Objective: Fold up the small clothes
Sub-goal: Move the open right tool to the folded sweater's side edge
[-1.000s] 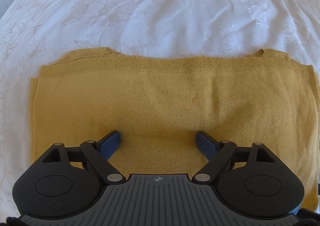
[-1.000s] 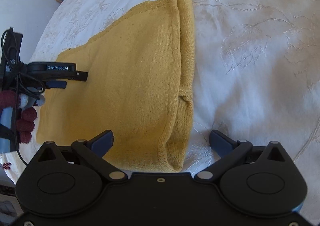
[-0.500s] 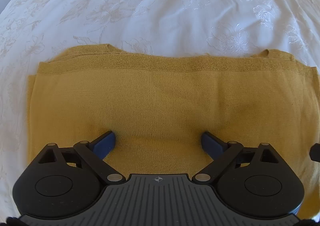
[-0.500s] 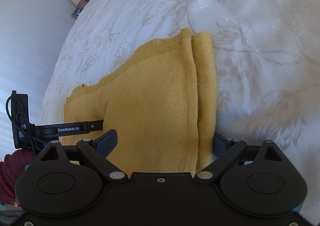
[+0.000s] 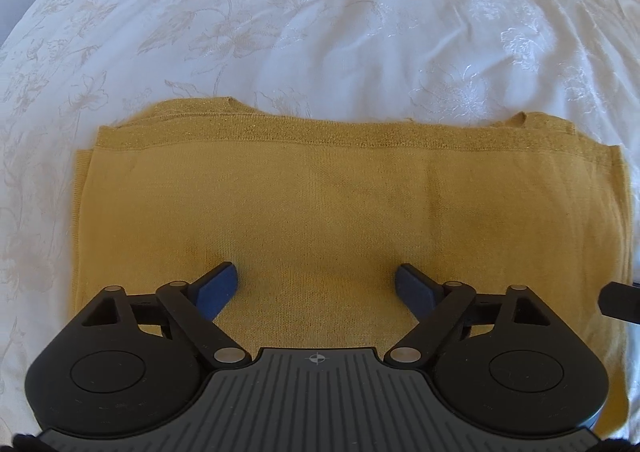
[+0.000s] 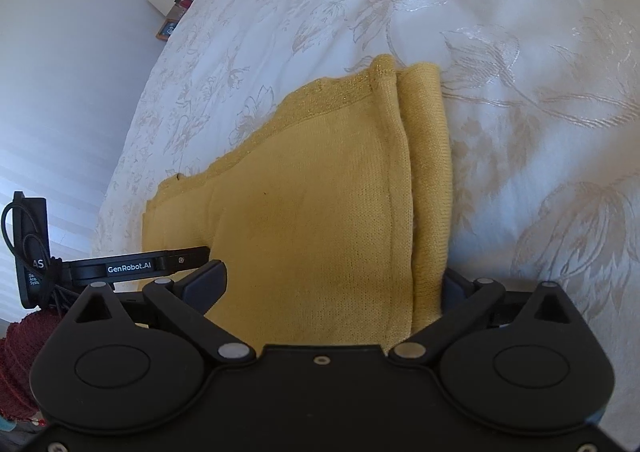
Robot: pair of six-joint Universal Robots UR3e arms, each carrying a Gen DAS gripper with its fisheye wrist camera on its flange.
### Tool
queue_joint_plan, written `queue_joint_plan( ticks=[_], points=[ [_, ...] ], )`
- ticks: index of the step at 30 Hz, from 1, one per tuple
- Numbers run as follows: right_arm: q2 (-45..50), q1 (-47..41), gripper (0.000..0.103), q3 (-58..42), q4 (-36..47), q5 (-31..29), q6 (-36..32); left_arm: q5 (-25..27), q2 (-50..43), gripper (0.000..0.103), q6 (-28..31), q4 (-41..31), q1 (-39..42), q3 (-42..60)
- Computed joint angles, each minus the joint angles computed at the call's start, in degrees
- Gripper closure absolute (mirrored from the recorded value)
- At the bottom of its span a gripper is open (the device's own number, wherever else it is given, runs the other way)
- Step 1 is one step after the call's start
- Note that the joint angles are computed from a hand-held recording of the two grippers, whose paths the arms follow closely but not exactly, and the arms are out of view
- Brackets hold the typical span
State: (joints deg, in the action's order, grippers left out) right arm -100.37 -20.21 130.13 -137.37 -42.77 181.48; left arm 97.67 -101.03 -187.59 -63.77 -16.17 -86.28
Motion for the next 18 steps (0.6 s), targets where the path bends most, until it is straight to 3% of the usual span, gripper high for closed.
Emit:
queue_joint_plan(
  ticks=[7, 14, 18],
  points=[
    [-0.3, 0.1, 0.000, 0.0, 0.3, -0.3, -0.7, 0.1, 9.9, 0.020, -1.4, -1.7, -2.1, -8.3],
    [-1.7, 1.1, 0.000, -1.7, 4.5, -1.7, -0.4, 0.1, 13.0, 0.018, -0.1, -1.2, -1.8, -15.4],
    [-3.1, 2.2, 0.000, -2.4, 6.5, -3.4, 1.1, -1.1, 14.1, 0.022, -0.8, -1.8, -0.1, -14.2]
  ],
)
